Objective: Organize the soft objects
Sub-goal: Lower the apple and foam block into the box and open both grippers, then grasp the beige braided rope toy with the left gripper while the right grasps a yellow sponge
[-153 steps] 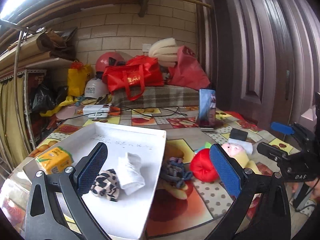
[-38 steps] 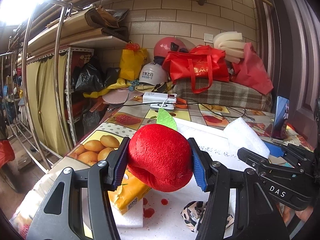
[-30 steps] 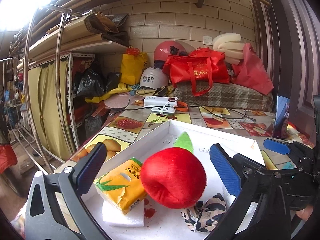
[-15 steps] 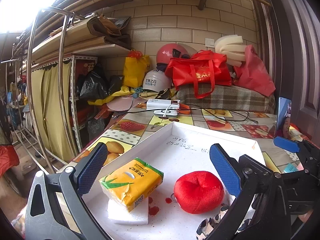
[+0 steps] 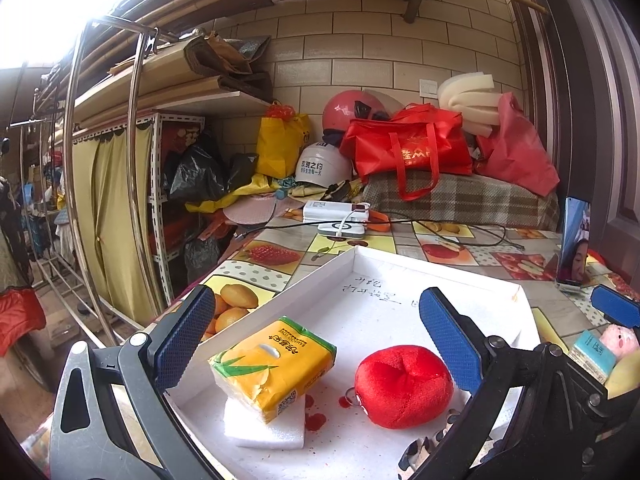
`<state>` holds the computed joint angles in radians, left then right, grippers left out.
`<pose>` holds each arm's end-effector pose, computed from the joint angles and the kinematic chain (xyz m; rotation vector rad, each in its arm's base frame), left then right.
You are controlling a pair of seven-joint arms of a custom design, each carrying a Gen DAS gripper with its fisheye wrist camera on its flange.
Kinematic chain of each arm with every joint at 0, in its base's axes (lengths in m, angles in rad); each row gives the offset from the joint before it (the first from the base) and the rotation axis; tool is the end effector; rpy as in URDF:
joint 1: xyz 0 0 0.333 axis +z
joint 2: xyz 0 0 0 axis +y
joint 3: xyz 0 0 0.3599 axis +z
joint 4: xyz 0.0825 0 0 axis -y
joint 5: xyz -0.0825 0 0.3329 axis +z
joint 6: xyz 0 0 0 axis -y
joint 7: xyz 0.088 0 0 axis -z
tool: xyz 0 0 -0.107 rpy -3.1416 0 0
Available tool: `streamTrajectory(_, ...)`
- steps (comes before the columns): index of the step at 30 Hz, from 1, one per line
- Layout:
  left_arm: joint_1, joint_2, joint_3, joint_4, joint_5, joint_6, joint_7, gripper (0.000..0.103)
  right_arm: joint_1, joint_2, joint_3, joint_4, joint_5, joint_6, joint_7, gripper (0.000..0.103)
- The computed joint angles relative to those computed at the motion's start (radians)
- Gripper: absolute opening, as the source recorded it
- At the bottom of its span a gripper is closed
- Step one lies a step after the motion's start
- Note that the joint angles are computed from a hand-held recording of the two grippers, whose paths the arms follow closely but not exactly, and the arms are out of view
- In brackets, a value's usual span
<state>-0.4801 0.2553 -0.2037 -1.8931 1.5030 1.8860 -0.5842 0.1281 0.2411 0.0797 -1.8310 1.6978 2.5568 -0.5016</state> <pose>0.5103 -0.3054 0.4787 -1.7294 0.7857 -0.6745 0.6081 0.1089 0.5075 -1.8459 0.6151 -0.5603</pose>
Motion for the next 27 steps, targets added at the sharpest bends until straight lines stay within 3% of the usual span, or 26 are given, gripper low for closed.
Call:
streamTrajectory(9, -0.023, 0.009, -0.013, 0.012, 0.011, 0.014, 0.018, 0.103, -0.069, -0.099, -0.059, -0.137, -0.110, -0.204, -0.029, 0.103)
streamTrajectory(13, -0.036, 0.023, -0.016, 0.033, 0.047, 0.074, 0.039, 0.103, -0.124, -0.114, -0.103, -0.148, -0.148, -0.295, -0.020, 0.103)
streamTrajectory(16, -0.047, 0.042, -0.017, 0.063, 0.084, 0.150, 0.061, 0.103, -0.164, -0.094, -0.128, -0.113, -0.141, -0.296, -0.010, 0.103)
streamTrajectory(19, -0.050, 0.074, -0.015, 0.116, 0.117, 0.279, 0.117, 0.103, -0.199, -0.031, -0.142, -0.023, -0.165, -0.233, 0.052, 0.103)
streamTrajectory(22, -0.031, 0.124, -0.011, 0.198, 0.127, 0.510, 0.224, 0.103, -0.238, 0.090, -0.160, 0.145, -0.426, -0.270, 0.349, 0.103)
streamTrajectory(24, -0.009, 0.182, -0.019, 0.279, 0.047, 0.668, 0.371, 0.103, -0.270, 0.156, -0.164, 0.244, -0.531, -0.335, 0.482, 0.103)
streamTrajectory(27, 0.026, 0.288, -0.069, 0.404, -0.179, 0.802, 0.669, 0.103, -0.308, 0.191, -0.134, 0.299, -0.581, -0.367, 0.490, 0.103)
